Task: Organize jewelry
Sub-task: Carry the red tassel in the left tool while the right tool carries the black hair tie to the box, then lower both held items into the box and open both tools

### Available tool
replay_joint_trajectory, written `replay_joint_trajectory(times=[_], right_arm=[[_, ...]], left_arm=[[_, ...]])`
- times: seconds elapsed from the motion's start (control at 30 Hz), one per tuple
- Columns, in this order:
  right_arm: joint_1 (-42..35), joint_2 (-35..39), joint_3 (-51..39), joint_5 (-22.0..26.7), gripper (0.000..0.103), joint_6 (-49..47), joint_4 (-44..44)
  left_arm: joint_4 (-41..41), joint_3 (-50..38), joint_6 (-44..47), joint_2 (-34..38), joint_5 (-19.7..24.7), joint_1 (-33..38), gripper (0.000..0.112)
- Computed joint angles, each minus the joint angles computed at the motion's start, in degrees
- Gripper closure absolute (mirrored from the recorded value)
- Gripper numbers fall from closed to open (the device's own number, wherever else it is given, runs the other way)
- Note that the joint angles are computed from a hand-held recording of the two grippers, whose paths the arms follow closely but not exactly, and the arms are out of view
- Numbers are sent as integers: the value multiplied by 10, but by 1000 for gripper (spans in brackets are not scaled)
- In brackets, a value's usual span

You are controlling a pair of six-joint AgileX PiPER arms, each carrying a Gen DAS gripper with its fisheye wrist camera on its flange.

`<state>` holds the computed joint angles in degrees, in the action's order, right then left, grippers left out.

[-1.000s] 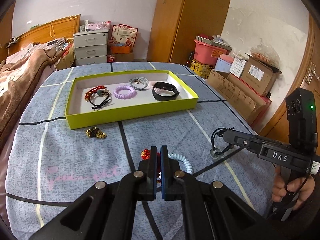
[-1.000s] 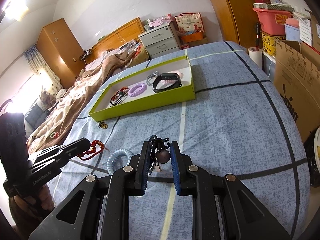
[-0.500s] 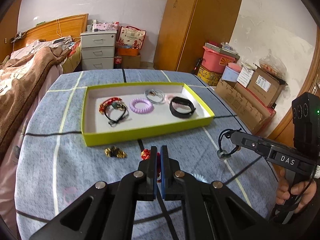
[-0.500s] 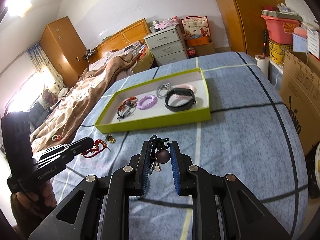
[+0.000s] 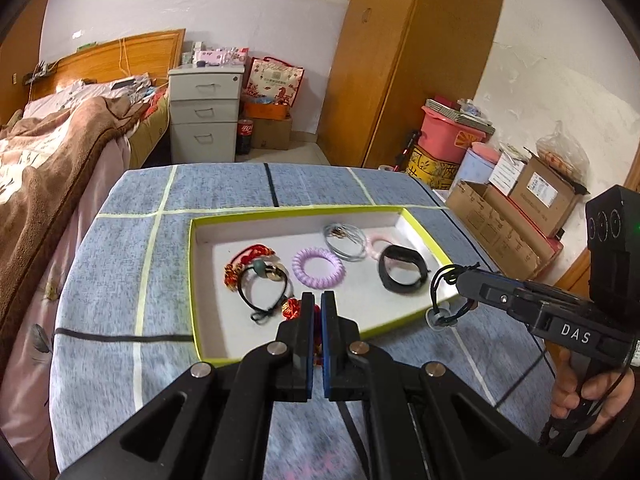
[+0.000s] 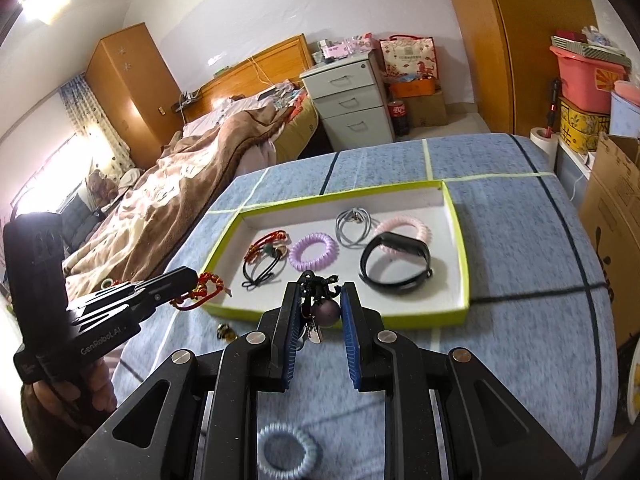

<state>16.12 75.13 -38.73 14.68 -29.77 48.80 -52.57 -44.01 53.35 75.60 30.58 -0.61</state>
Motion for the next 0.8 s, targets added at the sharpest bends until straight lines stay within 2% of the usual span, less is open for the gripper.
replay_joint_trajectory(times=[0.2,0.43,0.6,0.8], right_arm=[[-2,69,-57,7,82,22,-38],[-13,135,-102,24,82,-25,-5],[-19,165,-119,34,82,-40,3],[-17,181,-125,33,82,-9,-37]], left_arm=[[-8,-31,8,52,-5,11,109],[-6,-52,5,100,-20,7,109],[-1,-57,5,124,-22,5,109],[-8,-52,12,137,-23,6,109]])
